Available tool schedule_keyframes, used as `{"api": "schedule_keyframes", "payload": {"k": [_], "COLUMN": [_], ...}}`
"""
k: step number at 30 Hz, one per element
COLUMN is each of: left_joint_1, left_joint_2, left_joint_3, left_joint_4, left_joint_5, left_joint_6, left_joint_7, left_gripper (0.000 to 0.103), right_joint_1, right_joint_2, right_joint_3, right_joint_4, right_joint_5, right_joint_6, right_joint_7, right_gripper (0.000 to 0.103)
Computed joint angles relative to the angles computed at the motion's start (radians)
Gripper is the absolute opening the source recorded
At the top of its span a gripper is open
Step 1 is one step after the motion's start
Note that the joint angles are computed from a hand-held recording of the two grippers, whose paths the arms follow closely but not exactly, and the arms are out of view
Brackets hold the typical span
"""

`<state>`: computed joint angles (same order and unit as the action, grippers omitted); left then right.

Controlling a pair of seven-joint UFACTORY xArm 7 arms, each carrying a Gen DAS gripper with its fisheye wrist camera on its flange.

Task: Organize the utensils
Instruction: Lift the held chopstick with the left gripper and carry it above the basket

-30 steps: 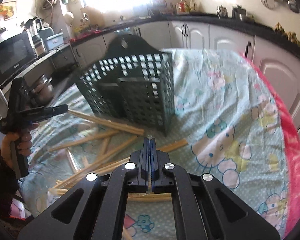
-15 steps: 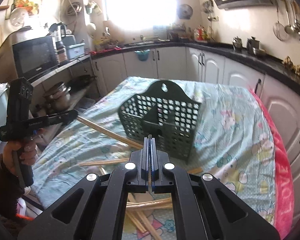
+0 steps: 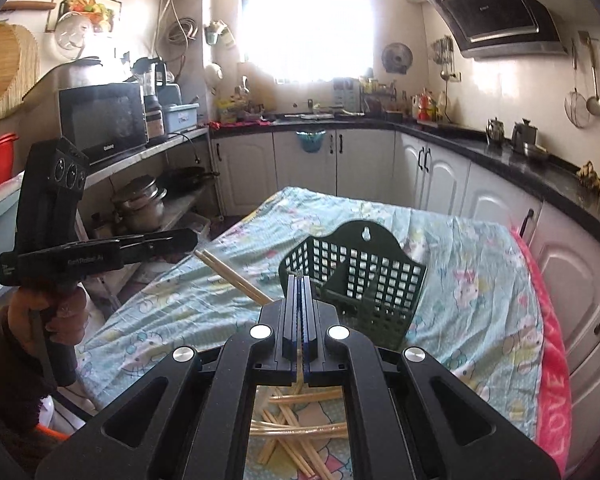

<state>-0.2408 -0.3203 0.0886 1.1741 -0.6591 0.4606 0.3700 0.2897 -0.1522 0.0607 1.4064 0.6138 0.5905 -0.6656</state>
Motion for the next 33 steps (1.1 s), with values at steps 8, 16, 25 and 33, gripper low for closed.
{"api": "schedule_keyframes", "payload": {"k": [8, 16, 25, 33], "left_joint_1": [-0.018, -0.024, -0.006, 0.047], "left_joint_2": [0.019, 0.060, 0.143, 0.253], "left_joint_3": [-0.005, -0.012, -0.052, -0.100], "left_joint_4": [0.091, 0.198, 0.342, 0.504], "left_joint_5": [-0.015, -0.058, -0.080, -0.034], "left_joint_6": [0.017, 0.043, 0.047, 0.060], "left_joint_7": [0.023, 0.060, 0.095, 0.054], "left_gripper": [0.000, 0.000, 0.000, 0.000], "right_joint_1": [0.003, -0.012, -0.041, -0.088], "right_joint_2": [0.006, 0.043, 0.107, 0.210], "right_joint_3": [0.001, 0.004, 0.012, 0.039], "right_joint_4": [0.058, 0.156, 0.275, 0.434], "right_joint_5": [-0.002, -0.015, -0.001, -0.063], "right_joint_6": [-0.020, -0.041, -0.070, -0.049], "right_joint_7": [-0.011, -0.001, -0.001, 0.070], "right_gripper": [0.002, 0.002, 0.002, 0.002]}}
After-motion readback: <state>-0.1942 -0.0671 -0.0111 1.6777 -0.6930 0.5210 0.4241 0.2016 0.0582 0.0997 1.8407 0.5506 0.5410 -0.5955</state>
